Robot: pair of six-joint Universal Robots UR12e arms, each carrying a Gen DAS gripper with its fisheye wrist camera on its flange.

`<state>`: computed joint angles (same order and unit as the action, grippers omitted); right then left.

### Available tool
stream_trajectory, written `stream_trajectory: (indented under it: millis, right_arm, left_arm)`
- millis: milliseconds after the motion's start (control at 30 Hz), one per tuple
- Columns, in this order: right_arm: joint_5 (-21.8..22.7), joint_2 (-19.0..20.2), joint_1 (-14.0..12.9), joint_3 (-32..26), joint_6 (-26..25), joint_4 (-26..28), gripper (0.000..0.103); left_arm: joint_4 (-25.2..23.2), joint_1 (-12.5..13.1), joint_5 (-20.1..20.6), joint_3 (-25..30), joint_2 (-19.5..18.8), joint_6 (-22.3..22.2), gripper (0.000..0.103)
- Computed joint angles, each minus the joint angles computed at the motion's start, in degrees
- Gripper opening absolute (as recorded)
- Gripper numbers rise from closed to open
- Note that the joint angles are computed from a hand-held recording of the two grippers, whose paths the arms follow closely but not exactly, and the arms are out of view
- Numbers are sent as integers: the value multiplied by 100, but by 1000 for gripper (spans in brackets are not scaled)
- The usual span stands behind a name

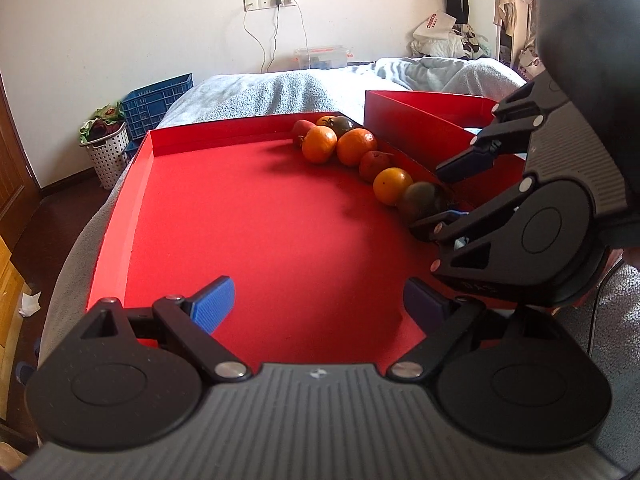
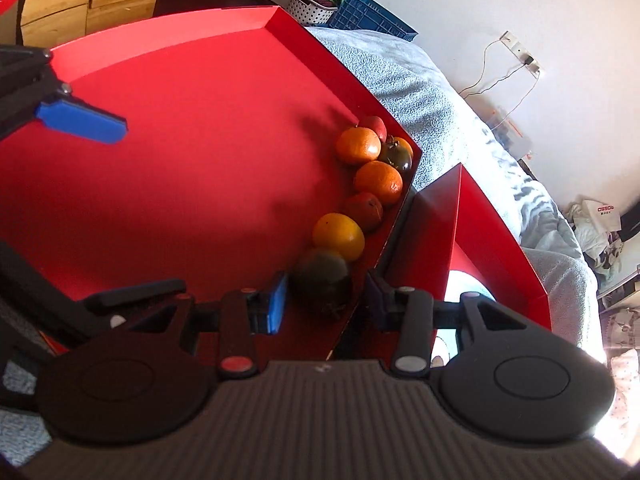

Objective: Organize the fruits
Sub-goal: 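Reach the right gripper to the dark tomato by the divider and grasp it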

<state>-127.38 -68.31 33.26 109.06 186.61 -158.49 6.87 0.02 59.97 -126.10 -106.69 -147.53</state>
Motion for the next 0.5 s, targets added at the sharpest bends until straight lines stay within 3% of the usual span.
stream_trajectory:
  millis: [67, 100, 200, 333, 500]
  right_arm:
    - [14, -9, 6, 40, 62, -139, 42]
    - [99, -33, 0, 73, 135, -249, 36]
    - [649, -174, -113, 210, 662, -531, 36]
    - [946, -261, -200, 396, 1031, -888, 36]
    - [1643, -443, -370, 824, 1798, -1926, 36]
  left_arm:
    - [-19, 16, -34, 11, -8, -33, 94]
    - [-6, 32, -58, -7, -1, -34, 94]
    - [9, 15, -15, -4, -10, -30, 94]
    - [20, 9, -13, -11, -9, -48, 94]
    - [27, 8, -2, -21, 0, -37, 94]
